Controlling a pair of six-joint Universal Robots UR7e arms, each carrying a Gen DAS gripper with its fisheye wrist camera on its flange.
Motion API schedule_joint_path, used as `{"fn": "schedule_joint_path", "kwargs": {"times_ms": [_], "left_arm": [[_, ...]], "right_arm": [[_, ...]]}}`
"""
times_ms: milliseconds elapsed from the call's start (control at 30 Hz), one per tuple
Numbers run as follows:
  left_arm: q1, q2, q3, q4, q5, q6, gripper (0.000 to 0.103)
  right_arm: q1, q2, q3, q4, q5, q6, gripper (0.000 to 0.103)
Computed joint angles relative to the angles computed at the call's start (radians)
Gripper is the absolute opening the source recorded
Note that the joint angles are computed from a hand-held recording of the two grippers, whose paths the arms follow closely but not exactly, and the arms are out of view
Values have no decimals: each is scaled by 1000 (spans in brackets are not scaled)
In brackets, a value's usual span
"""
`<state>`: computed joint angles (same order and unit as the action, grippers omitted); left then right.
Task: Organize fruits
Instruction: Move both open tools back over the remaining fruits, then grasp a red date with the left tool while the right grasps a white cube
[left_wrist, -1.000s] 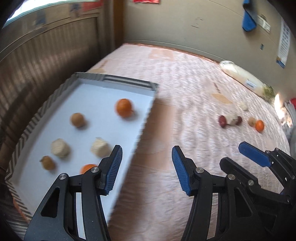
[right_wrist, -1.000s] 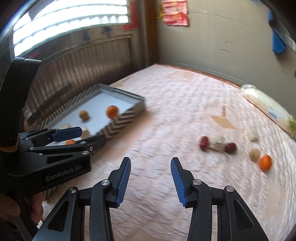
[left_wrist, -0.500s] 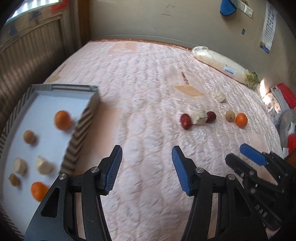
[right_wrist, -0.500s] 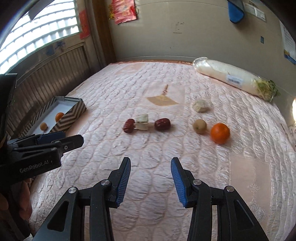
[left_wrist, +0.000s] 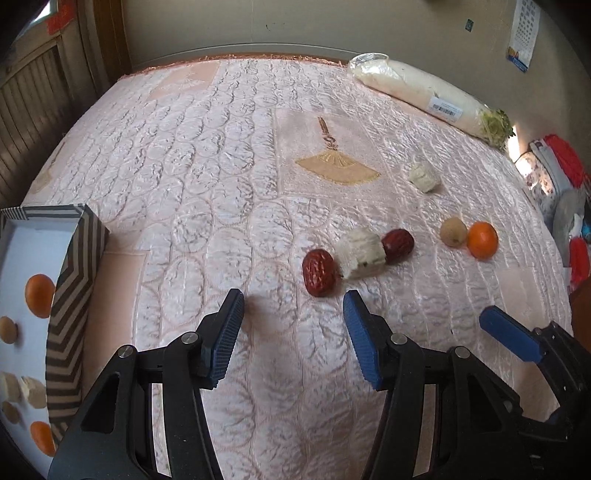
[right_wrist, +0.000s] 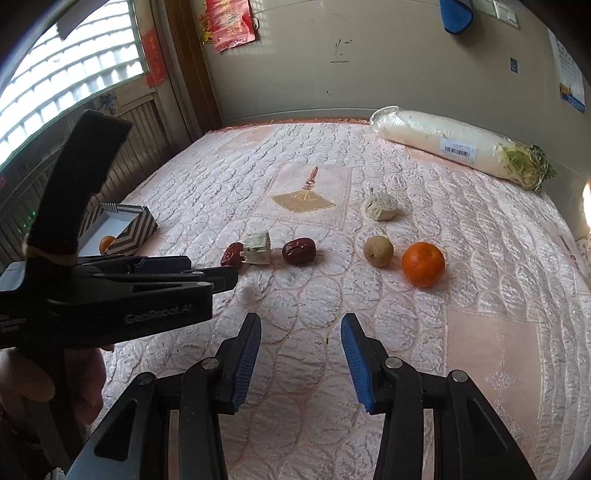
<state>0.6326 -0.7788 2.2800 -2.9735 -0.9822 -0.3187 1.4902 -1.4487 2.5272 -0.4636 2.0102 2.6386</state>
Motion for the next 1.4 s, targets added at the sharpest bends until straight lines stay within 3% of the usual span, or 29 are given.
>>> {"fn": "schedule_joint_path", "kwargs": {"times_ms": [233, 400, 700, 1067, 1167, 1400], "left_arm": [[18, 27, -25, -38, 24, 26, 55], [16, 38, -14, -83, 59, 47, 17], [10, -26, 58, -108, 78, 7, 17], [-17, -113, 150, -91, 120, -47, 18], [-28, -132, 174, -103, 139, -47, 18], [-29, -182, 207, -93, 148, -57, 17]], "right_arm": [[-23, -3, -17, 19, -29, -6, 43], [-15, 12, -26, 15, -21, -15, 43], [28, 58, -76, 48, -33, -47, 43], [61, 239, -235, 109, 10, -50, 43], [60, 270, -263, 115, 36, -41, 29], [101, 221, -198, 56, 43, -22, 29]]}}
